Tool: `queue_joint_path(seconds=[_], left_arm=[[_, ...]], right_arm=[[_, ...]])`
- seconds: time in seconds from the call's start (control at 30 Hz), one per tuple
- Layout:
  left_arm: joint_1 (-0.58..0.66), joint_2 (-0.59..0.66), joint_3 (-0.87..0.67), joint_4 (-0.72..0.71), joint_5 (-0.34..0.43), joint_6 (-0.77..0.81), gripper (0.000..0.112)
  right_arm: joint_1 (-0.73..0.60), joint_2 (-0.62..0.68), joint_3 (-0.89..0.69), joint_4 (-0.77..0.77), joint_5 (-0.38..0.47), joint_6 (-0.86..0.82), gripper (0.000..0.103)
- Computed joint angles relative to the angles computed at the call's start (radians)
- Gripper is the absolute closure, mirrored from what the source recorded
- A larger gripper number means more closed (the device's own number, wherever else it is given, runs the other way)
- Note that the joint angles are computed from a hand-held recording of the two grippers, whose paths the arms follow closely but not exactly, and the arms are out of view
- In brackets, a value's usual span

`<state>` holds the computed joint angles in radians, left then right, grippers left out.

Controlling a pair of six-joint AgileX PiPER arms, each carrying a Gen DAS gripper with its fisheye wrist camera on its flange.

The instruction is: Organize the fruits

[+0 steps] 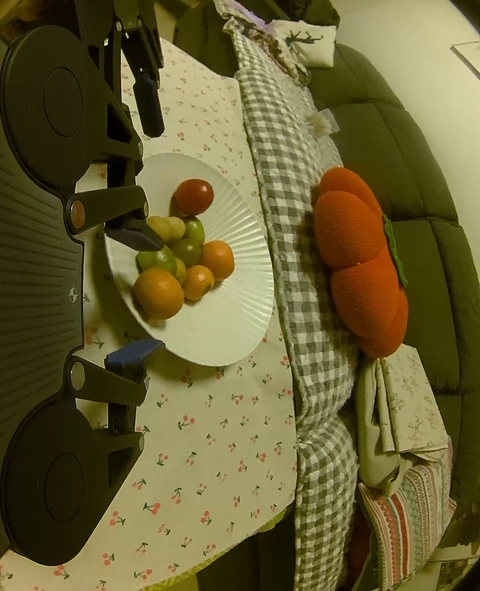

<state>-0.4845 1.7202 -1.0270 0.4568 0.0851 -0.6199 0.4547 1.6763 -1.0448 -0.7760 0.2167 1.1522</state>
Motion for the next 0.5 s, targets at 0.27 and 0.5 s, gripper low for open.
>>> queue_joint_path(seconds=[0.27, 0.5], left_arm=[[-0.007, -0.052, 0.046, -0.077, 0.071, 0.052, 0.032], [-0.023, -0.097, 0.073, -0.087, 0.153, 0.02, 0.021]], right_arm=[[0.025, -0.053, 0.051, 0.017, 0.038, -0.023, 0.036], [0.064, -0.097, 0.08, 0.065, 0.118, -0.071, 0.029]])
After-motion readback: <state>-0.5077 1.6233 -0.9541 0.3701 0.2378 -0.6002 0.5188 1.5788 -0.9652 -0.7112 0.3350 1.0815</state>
